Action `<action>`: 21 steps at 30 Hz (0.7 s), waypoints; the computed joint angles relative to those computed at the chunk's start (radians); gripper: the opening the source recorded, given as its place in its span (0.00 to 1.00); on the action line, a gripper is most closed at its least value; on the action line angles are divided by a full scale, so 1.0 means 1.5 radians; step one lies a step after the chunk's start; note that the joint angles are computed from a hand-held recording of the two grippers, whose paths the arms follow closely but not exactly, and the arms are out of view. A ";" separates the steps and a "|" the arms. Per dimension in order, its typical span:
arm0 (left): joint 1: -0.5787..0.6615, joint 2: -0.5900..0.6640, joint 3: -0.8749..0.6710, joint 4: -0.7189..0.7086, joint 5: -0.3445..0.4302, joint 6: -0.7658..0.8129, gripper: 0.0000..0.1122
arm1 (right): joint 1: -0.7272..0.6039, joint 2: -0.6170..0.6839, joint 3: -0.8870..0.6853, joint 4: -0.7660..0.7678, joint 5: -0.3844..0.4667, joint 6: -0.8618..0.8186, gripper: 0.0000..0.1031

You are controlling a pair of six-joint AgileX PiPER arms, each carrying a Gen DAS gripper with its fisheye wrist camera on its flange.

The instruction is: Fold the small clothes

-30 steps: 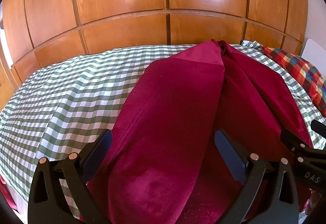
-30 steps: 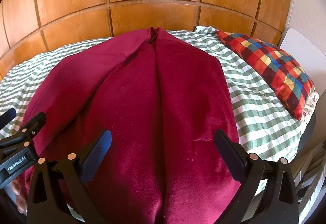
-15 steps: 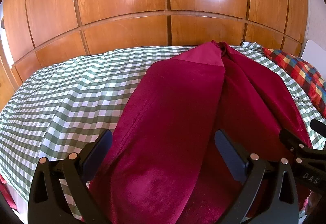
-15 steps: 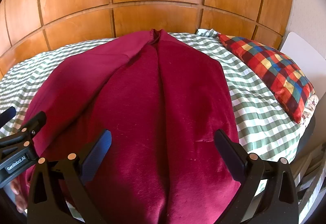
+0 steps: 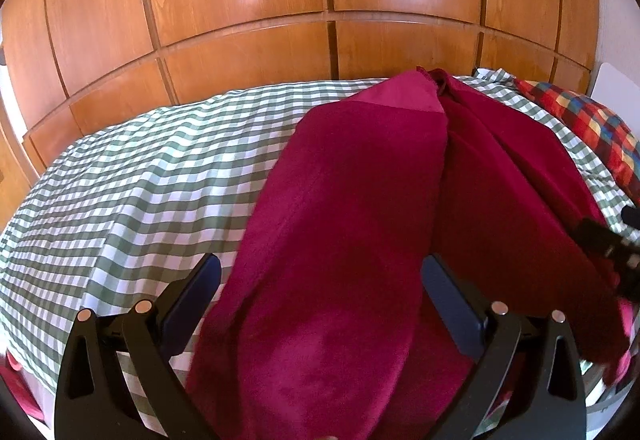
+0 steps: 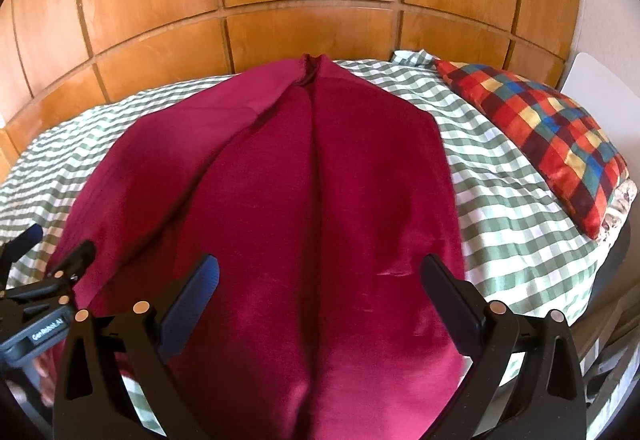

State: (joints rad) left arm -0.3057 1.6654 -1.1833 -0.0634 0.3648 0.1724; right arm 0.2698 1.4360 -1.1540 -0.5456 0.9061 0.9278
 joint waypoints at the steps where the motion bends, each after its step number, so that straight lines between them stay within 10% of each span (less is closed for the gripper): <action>1: 0.009 -0.002 0.003 -0.037 0.001 0.040 0.89 | -0.023 -0.021 0.012 0.018 -0.009 -0.021 0.97; 11: 0.065 -0.031 0.049 -0.272 0.031 0.358 0.88 | -0.149 -0.072 0.069 0.141 -0.019 -0.129 0.71; 16: 0.059 -0.041 0.093 -0.257 0.032 0.417 0.70 | -0.157 -0.039 0.062 0.232 -0.044 -0.199 0.68; 21: 0.083 -0.033 0.088 -0.309 0.092 0.481 0.21 | -0.143 -0.005 0.049 0.227 -0.044 -0.244 0.53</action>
State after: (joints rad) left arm -0.1817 1.6163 -1.0519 -0.5269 0.5025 0.8935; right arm 0.0561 1.4282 -1.0799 -0.2048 0.8401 0.5615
